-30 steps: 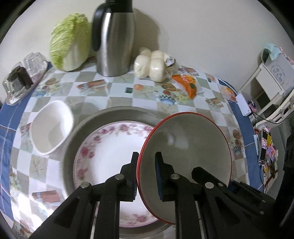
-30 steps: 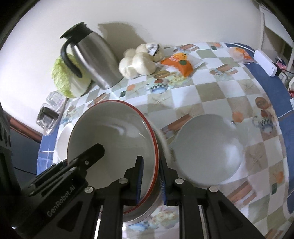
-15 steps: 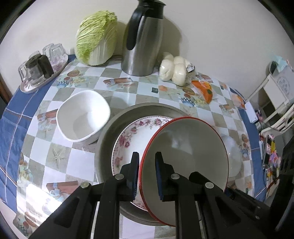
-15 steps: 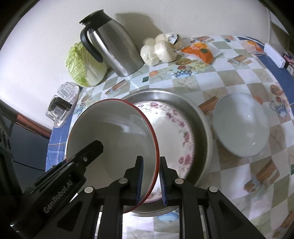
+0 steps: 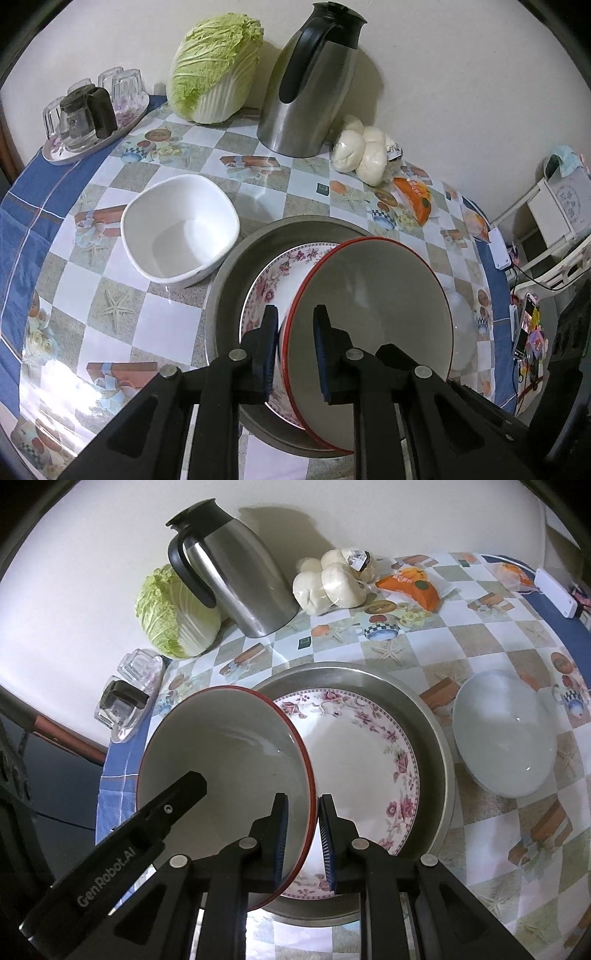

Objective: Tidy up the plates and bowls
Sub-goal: 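Carry the red-rimmed bowl over the steel basin and lower it onto the floral plate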

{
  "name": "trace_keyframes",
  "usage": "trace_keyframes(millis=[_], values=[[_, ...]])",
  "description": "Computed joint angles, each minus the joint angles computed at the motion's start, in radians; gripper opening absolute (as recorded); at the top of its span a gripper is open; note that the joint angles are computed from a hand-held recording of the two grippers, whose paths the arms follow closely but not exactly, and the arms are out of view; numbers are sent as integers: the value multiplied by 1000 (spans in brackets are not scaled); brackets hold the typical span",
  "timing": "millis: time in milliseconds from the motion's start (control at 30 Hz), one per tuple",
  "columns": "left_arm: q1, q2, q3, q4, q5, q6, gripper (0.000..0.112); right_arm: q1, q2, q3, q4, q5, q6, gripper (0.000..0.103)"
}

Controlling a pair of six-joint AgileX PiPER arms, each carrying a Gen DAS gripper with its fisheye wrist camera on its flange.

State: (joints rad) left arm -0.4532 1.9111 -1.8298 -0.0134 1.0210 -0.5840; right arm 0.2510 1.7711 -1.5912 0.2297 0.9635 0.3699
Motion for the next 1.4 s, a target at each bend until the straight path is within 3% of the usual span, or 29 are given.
trace_keyframes(millis=[467,1400], values=[[22,84,-6,-97,-12,39,21,-35,74,0,36,21,-20,20],[4,162,-104,-55,43,42,21,-55,121,-41,40,33,-17,21]])
